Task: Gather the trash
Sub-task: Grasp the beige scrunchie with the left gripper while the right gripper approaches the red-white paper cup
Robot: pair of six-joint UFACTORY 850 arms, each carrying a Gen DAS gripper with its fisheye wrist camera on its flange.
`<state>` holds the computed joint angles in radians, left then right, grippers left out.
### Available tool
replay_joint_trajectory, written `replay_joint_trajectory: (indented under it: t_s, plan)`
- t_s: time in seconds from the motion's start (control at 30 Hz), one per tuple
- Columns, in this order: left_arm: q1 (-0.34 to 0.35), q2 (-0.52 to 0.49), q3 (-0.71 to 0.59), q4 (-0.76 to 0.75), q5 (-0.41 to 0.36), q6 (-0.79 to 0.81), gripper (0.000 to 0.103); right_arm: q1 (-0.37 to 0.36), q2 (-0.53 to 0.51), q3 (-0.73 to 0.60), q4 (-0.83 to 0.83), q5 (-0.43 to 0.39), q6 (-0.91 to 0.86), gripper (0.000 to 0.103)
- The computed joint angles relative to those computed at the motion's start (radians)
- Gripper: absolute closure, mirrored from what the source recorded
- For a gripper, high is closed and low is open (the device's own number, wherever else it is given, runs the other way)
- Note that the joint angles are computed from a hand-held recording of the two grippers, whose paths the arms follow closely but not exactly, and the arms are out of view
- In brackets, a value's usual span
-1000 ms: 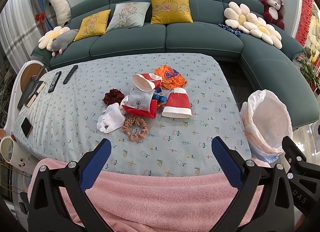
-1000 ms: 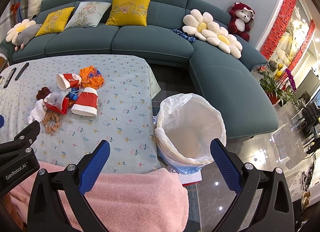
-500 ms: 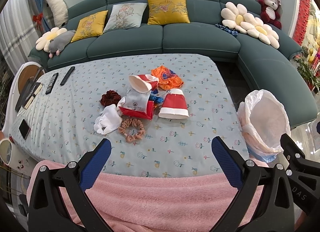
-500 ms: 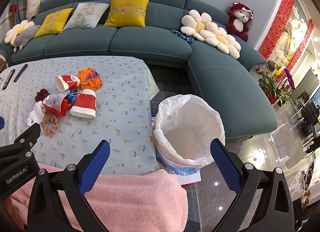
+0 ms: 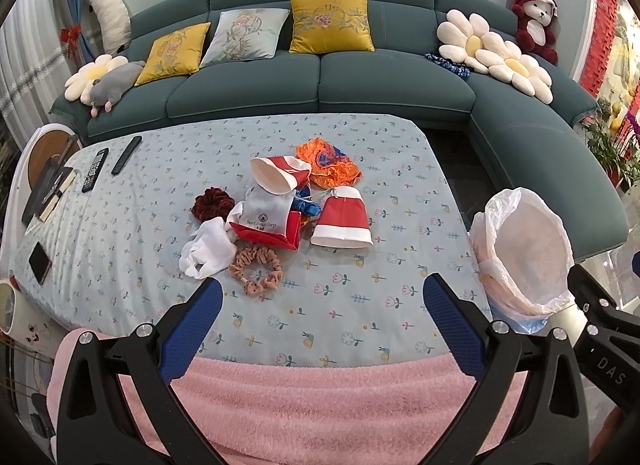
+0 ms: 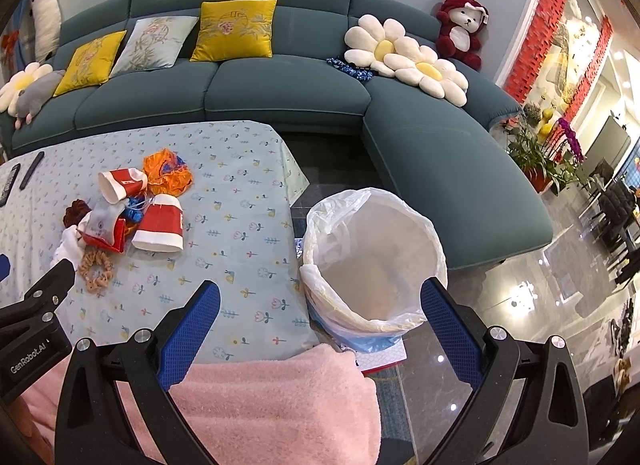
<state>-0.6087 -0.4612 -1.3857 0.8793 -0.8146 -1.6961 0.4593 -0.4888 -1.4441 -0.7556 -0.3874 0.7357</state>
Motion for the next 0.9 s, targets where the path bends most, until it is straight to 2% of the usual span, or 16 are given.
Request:
replay_joint_trajectory:
  t_s: [0.4, 0.67, 0.9]
  plan:
    - [0.023, 0.016, 0.042, 0.030, 0.060, 0.006, 0.007, 0.012, -0.020, -0.025, 0.012, -0.008, 0.008, 0.007]
    - [0.088, 0.063, 0.136, 0.030, 0.148, 0.016, 0.007, 0.039, -0.056, -0.057, 0.055, 0.002, -0.024, 0.007]
    - [0.181, 0.104, 0.250, -0.024, 0.257, 0.033, 0.007, 0.067, -0.117, -0.115, 0.094, -0.010, -0.041, 0.007]
